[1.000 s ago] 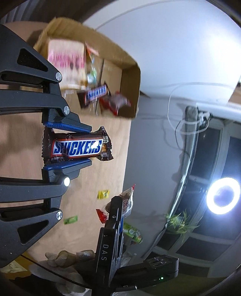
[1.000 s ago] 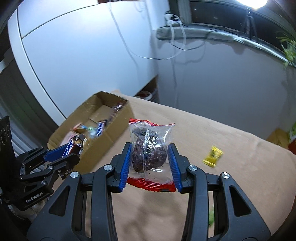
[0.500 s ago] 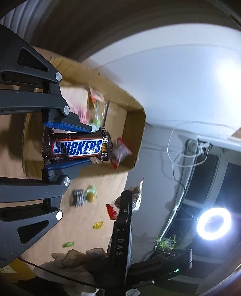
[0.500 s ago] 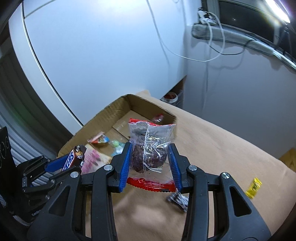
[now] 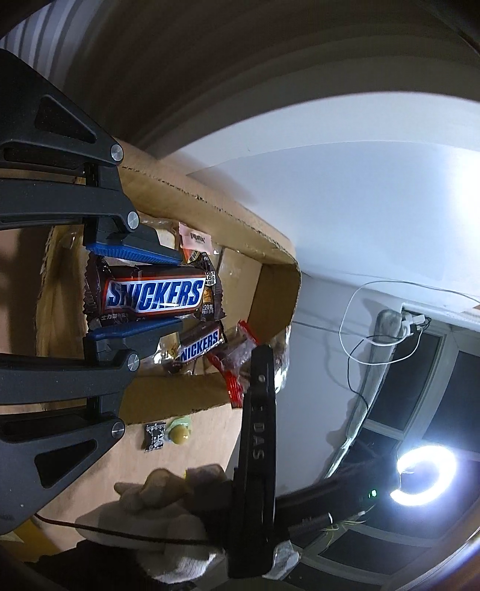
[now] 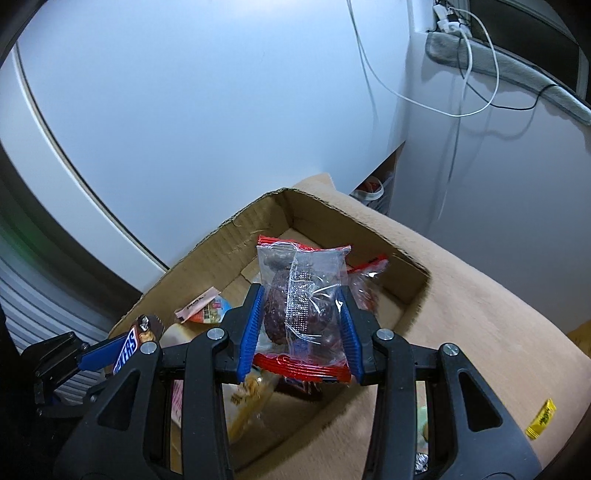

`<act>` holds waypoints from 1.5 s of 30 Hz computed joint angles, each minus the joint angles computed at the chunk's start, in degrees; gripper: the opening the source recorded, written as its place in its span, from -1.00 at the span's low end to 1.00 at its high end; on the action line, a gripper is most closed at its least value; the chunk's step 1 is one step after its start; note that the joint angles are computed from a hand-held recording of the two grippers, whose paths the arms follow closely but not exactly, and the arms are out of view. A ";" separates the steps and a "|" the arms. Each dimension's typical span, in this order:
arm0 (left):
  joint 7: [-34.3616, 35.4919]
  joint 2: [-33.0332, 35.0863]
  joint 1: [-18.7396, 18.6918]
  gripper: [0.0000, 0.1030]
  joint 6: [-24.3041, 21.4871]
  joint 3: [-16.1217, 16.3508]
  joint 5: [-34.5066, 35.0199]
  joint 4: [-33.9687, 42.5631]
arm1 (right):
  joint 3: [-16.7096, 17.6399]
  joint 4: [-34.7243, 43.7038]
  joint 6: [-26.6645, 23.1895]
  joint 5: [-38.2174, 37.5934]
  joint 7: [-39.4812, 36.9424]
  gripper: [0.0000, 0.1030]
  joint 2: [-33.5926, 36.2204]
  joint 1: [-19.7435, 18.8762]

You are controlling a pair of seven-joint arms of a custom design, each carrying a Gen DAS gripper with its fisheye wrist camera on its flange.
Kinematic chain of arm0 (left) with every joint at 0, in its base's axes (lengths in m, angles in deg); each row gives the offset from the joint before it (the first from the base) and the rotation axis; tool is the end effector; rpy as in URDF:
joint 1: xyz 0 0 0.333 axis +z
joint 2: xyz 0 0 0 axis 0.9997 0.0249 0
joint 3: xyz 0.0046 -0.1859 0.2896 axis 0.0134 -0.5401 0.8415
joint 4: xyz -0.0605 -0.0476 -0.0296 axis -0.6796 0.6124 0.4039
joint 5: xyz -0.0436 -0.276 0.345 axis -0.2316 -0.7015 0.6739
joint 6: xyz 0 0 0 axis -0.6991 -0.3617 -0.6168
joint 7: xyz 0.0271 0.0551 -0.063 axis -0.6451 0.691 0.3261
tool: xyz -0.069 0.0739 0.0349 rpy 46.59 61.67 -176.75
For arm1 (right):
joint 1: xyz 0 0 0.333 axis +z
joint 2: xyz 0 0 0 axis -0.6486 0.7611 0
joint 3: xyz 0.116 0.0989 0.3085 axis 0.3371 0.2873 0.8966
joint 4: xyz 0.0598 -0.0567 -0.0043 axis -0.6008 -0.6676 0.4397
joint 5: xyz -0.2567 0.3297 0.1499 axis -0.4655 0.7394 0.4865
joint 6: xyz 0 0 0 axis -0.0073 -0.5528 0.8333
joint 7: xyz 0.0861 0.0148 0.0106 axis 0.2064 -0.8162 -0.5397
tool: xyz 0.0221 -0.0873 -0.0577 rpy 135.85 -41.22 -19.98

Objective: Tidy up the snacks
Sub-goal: 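Carry the Snickers bar and treat bag over the cardboard box, then open both tools to drop the Snickers bar and treat bag into the box, then move both tools back over the remaining candies on the table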

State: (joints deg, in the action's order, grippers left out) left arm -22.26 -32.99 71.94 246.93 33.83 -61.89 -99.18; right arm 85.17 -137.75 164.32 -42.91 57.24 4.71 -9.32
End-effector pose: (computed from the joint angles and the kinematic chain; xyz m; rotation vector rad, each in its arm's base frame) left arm 0.5333 -0.3526 0.5245 -1.7533 1.9014 -1.0184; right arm 0.6944 0.4442 0.5032 -2.0511 1.3758 -0.3488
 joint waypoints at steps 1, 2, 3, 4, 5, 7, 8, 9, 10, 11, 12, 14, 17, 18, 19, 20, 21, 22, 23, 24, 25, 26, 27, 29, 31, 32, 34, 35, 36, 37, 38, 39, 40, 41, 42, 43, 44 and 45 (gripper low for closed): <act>0.14 0.11 0.02 -0.47 -0.05 0.03 -0.16 0.08 | 0.08 0.71 -0.40 0.08 -0.16 -0.20 0.54 -0.05; 0.29 0.23 0.05 -0.47 -0.05 0.07 -0.35 0.18 | 0.07 1.29 -0.70 0.10 -0.21 -0.20 0.97 -0.03; 0.43 0.44 0.04 -0.47 -0.17 0.07 -0.45 0.42 | 0.08 1.75 -0.98 0.17 -0.31 -0.20 1.31 -0.06; 0.40 0.47 0.02 -0.47 -0.28 0.08 -0.36 0.48 | 0.18 2.36 -1.33 0.33 -0.57 -0.20 1.79 -0.15; 0.27 0.35 -0.01 -0.47 -0.31 0.08 -0.25 0.36 | 0.19 2.79 -1.55 0.42 -0.66 -0.20 2.11 -0.14; 0.79 0.42 -0.04 -0.47 -0.50 0.08 -0.52 0.48 | 0.26 3.28 -1.93 0.67 -1.05 -0.20 2.50 -0.23; 1.04 0.64 -0.07 -0.47 -0.77 0.07 -0.61 0.82 | 0.17 3.45 -1.89 0.64 -1.03 -0.20 2.66 -0.13; 1.11 0.71 -0.10 -0.47 -0.93 0.07 -0.57 0.93 | 0.10 3.47 -1.81 0.63 -1.09 -0.19 2.70 -0.11; 1.10 0.67 -0.12 -0.47 -1.03 0.09 -0.50 0.95 | 0.03 3.48 -1.74 0.61 -1.11 -0.17 2.72 -0.09; 1.14 0.75 -0.12 -0.46 -1.10 0.12 -0.40 1.05 | -0.10 3.48 -1.72 0.54 -1.00 -0.15 2.71 -0.02; 1.03 0.78 -0.16 -0.46 -1.15 0.11 -0.20 1.14 | -0.24 3.43 -1.70 0.45 -0.85 0.02 2.65 0.03; 0.50 0.81 -0.22 -0.46 -1.32 0.12 0.45 1.25 | -0.50 3.03 -0.94 0.12 -0.46 0.27 2.42 0.27; -0.81 0.82 -0.29 -0.26 -1.61 0.13 1.82 1.48 | -0.78 1.95 0.00 -0.51 -0.04 0.32 1.54 0.54; -1.37 0.88 -0.32 -0.21 -1.81 0.13 2.45 1.65 | -0.79 1.79 0.11 -0.61 0.11 0.33 1.34 0.57; -1.98 0.84 -0.36 -0.19 -1.97 0.13 3.18 1.74 | -0.89 1.44 0.34 -0.80 0.37 0.36 1.05 0.67; -2.17 0.78 -0.38 -0.19 -1.98 0.12 3.47 1.75 | -0.98 1.08 0.58 -1.01 0.61 0.39 0.74 0.75; -2.43 0.79 -0.40 -0.19 -1.91 0.11 3.76 1.79 | -1.13 0.56 0.99 -1.29 0.93 0.45 0.33 0.86; -2.61 0.71 -0.42 -0.19 -1.88 0.10 3.92 1.74 | -1.21 0.17 1.30 -1.53 1.20 0.48 0.01 0.93; -2.73 0.63 -0.42 -0.19 -1.85 0.09 4.02 1.70 | -1.23 -0.28 1.58 -1.69 1.35 0.48 -0.35 0.90; -2.81 0.52 -0.44 -0.19 -1.81 0.05 4.09 1.65 | -1.23 -0.91 1.88 -1.80 1.52 0.48 -0.88 0.86; -2.91 0.41 -0.48 -0.19 -1.89 -0.01 4.20 1.64 | -1.23 -1.52 2.20 -1.94 1.75 0.48 -1.37 0.87; -3.00 0.34 -0.51 -0.19 -1.97 -0.06 4.30 1.68 | -1.26 -2.17 2.51 -2.11 2.00 0.48 -1.89 0.86; -3.11 0.22 -0.57 -0.19 -2.05 -0.14 4.42 1.70 | -1.30 -2.78 2.81 -2.28 2.25 0.48 -2.36 0.85; -3.20 0.07 -0.68 -0.19 -2.09 -0.27 4.49 1.72 | -1.37 -4.50 3.60 -2.70 2.74 0.48 -3.72 0.82; -3.66 -0.06 -0.84 -0.19 -2.35 -0.46 4.99 1.83 | -1.48 -6.13 4.26 -3.27 3.34 0.48 -5.05 0.80; -4.13 -0.16 -0.91 -0.19 -2.42 -0.54 5.39 1.83 | -1.43 -7.07 4.61 -3.43 3.49 0.48 -5.81 0.66; -4.64 -0.39 -1.09 -0.19 -2.41 -0.73 5.82 1.84 | -1.39 -9.36 5.38 -3.88 3.85 0.48 -7.60 0.44; -4.82 -0.49 -1.19 -0.19 -2.47 -0.84 6.10 1.90 | -1.45 -10.28 5.72 -4.26 4.19 0.49 -8.31 0.39; -5.14 -0.57 -1.30 -0.19 -2.57 -0.96 6.41 1.97 | -1.58 -11.54 6.15 -4.75 4.68 0.49 -9.29 0.37; -5.32 -0.61 -1.41 -0.19 -2.61 -1.06 6.56 2.02 | -1.59 -12.80 6.61 -5.09 5.06 0.49 -10.26 0.22; -5.43 -0.60 -1.51 -0.19 -2.63 -1.14 6.68 2.15 | -1.50 -13.83 7.00 -5.32 5.35 0.49 -11.06 0.01; -5.64 -0.57 -1.68 -0.19 -2.69 -1.31 6.99 2.37 | -1.41 -14.90 7.38 -5.57 5.65 0.49 -11.92 -0.20; -5.63 -0.48 -1.81 -0.19 -2.77 -1.39 7.10 2.63 | -1.37 -16.26 7.90 -5.93 6.02 0.49 -12.98 -0.37; -5.63 -0.42 -1.97 -0.19 -2.80 -1.48 7.19 2.84 | -1.40 -17.72 8.45 -6.43 6.45 0.50 -14.14 -0.55; -5.53 -0.35 -2.20 -0.19 -2.81 -1.62 7.31 3.10 | -1.45 -19.04 8.92 -7.04 7.01 0.52 -15.18 -0.72; -5.58 -0.27 -2.39 -0.19 -2.92 -1.71 7.51 3.33 | -1.54 -20.65 9.54 -7.74 7.71 0.61 -16.45 -0.92; -5.71 -0.10 -2.61 -0.19 -2.94 -1.83 7.72 3.64 | -1.61 -22.34 10.28 -8.53 8.52 0.65 -17.75 -1.15; -5.74 0.05 -2.85 -0.19 -2.93 -1.93 7.70 3.94 | -1.66 -23.60 10.83 -9.41 9.42 0.68 -18.73 -1.42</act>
State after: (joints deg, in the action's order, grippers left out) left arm -28.00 -32.94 69.10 244.00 31.90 -54.18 -95.24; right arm 83.51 -161.35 175.15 -52.32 66.66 -14.02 -10.74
